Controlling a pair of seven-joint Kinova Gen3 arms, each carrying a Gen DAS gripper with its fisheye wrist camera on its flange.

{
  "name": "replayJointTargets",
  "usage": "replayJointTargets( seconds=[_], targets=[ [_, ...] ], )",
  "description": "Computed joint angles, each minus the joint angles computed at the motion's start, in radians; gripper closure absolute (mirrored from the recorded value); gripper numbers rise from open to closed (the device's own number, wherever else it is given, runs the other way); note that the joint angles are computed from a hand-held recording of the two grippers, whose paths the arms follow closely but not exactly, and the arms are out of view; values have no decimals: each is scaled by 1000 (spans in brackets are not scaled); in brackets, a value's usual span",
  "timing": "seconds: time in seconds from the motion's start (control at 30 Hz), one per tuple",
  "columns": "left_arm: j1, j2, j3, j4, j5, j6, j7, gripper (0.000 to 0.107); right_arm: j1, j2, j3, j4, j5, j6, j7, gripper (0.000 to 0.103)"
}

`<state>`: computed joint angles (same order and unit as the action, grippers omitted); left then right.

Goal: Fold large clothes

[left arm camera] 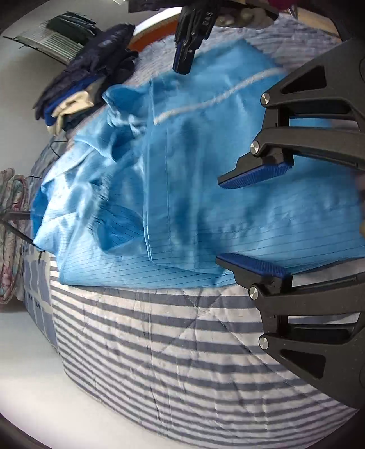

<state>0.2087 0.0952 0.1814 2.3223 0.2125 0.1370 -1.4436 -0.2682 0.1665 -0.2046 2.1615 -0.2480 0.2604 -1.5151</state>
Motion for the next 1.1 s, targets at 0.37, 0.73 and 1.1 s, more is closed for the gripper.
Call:
replayJointTargets(
  seconds=[0.37, 0.73, 1.1],
  targets=[
    [37, -503, -43, -14, 4, 276, 87, 56, -48, -483, -39, 41, 163, 196, -260, 36],
    [-36, -780, 32, -288, -90, 712, 184, 47, 85, -730, -265, -211, 361, 577, -507, 19],
    [-36, -800, -69, -597, -54, 883, 127, 43, 149, -819, -251, -444, 373, 645, -401, 19]
  ],
)
